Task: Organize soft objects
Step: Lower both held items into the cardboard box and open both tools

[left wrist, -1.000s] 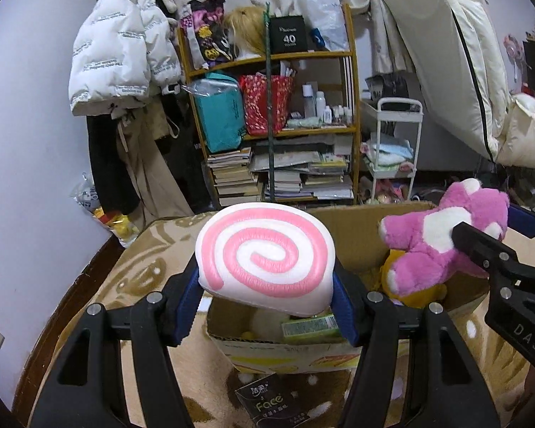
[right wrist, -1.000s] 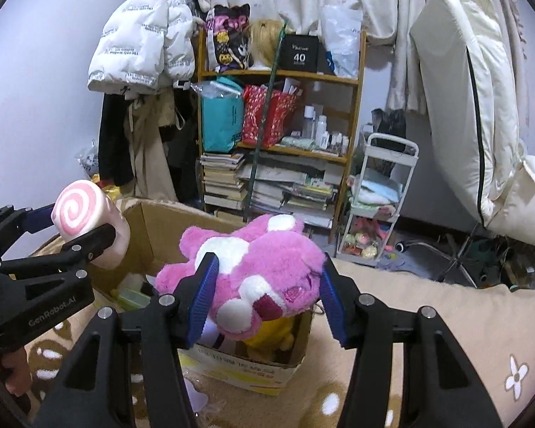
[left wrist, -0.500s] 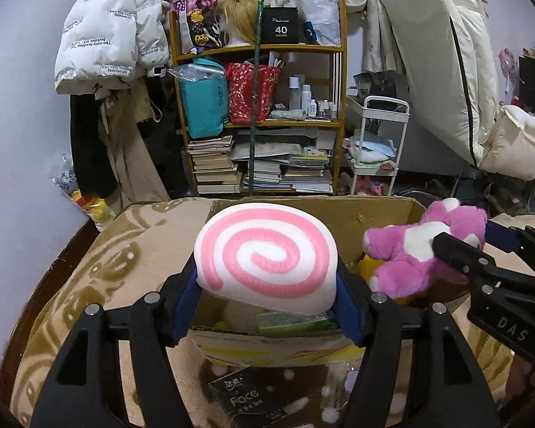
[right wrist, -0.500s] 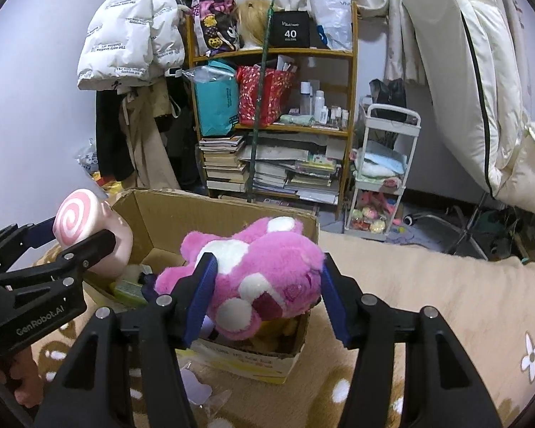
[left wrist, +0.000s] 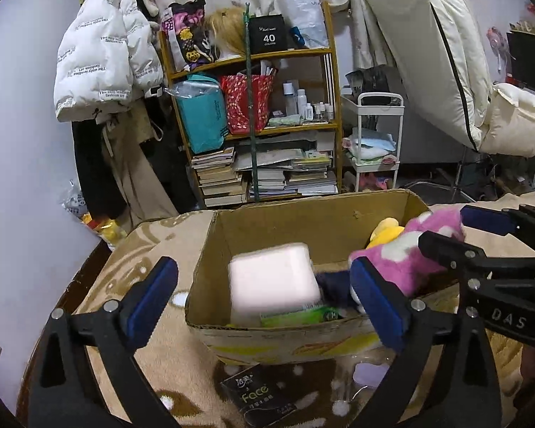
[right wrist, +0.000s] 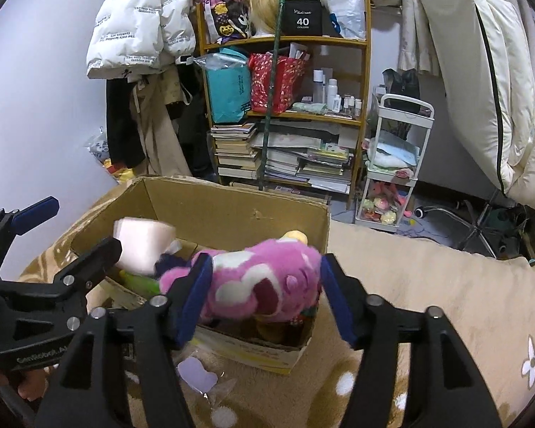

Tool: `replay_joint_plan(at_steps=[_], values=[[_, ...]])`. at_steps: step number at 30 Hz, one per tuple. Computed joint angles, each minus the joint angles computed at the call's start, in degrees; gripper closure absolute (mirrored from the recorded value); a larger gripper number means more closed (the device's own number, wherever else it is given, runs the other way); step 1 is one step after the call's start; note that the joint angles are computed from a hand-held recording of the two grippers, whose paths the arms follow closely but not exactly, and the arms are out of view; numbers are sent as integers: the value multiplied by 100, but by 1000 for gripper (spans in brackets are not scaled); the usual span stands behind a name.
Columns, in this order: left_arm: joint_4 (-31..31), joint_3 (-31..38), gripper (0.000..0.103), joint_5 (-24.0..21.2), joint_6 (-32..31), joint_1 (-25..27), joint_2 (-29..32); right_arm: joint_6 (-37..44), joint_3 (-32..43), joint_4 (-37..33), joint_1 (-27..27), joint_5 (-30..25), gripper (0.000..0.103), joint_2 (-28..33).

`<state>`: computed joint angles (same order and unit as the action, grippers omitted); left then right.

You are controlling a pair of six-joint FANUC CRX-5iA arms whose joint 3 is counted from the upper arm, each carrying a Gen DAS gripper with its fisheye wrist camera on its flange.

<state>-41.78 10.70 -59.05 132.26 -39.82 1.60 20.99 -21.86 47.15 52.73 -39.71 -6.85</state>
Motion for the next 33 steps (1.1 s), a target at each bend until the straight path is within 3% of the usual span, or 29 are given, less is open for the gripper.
replay_joint_plan(at_steps=[2, 6, 18, 33], values=[[100, -13, 6, -30, 14, 54, -25, -86, -60, 80, 32, -1, 28, -48], [281, -33, 6, -188, 31, 156, -98, -297, -171, 410, 142, -162, 13, -92], [201, -200, 5, -744, 270, 31, -535, -224, -277, 236, 624, -515, 4, -369], [286, -378, 5, -1554, 538, -233, -961, -302, -446, 74, 1439, -1120, 3, -698]])
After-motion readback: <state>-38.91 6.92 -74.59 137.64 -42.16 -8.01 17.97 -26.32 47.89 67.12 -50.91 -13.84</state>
